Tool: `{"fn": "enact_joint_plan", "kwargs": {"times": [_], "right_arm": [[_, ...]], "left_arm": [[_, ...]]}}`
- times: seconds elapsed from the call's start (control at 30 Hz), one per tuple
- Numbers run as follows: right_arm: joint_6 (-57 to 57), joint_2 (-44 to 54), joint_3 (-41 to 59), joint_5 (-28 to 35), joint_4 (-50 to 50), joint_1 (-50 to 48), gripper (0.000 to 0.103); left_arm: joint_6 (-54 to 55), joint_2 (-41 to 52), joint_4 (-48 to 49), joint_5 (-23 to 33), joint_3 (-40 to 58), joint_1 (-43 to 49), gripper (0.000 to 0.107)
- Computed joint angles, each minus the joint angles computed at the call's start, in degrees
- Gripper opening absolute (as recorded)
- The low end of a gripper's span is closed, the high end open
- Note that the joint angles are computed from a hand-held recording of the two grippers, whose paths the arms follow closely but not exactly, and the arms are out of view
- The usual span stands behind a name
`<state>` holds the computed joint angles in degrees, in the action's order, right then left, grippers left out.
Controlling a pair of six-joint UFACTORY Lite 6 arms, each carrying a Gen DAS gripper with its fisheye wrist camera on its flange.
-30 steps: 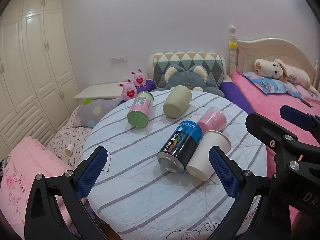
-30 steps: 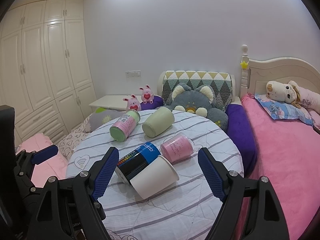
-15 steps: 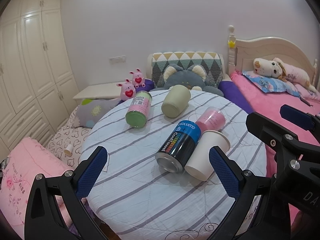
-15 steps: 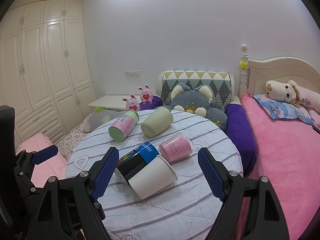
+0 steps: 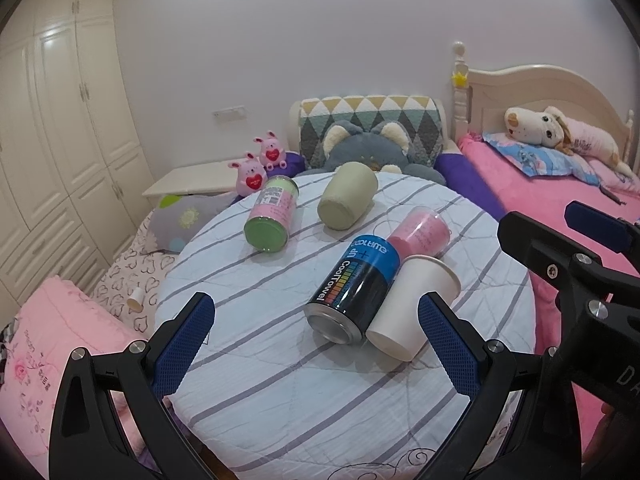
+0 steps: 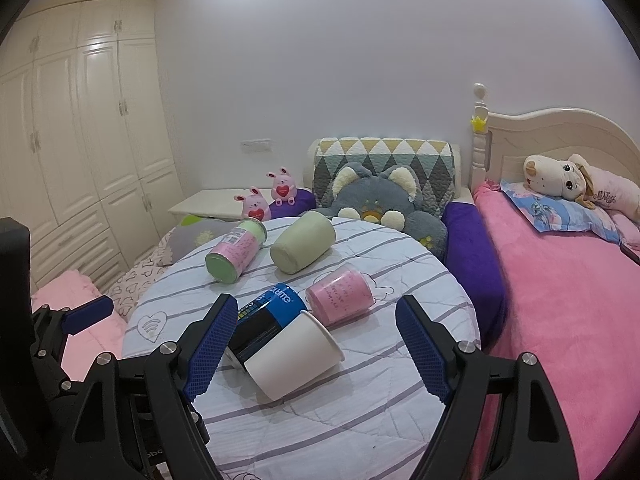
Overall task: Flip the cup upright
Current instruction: 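Move the left tool down to the blue CoolTowel can and close around it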
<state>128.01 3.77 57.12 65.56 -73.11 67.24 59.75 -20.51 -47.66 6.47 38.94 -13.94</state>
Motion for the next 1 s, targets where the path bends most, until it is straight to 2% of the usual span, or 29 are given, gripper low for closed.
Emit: {"fn": "enact_joint_plan", "kwargs": {"times": [0.23,0.57,0.67,0.77,1.0], "right_arm": [[0.1,-0.7,-0.9,-1.6,-0.2,-1.3,0.083],[4.1,-4.3,-6.9,-4.7,-1.9,-4.1,0.083],[5.5,-5.2,-8.8,-6.7,-3.1,-5.9,0.083],[6.8,-5.6,-10.2,-9.2,-4.4,-8.0,0.083],[8.9,-4.8,-11.4,-15.0,-7.9,-13.2,0.083]], "left_arm": [[-12.9,1.9,12.7,0.0,1.7,-1.3,0.103],[-6.0,11.7,7.3,5.4,8.2,-0.4,0.103],[-8.9,16.4,10.6,6.2,11.2,-1.3,0.103],[-16.7,20.2,18.8,4.5,13.4,-2.8,0.103],[-18.1,31.1,20.0,6.2,23.8,-1.4,0.103]]}}
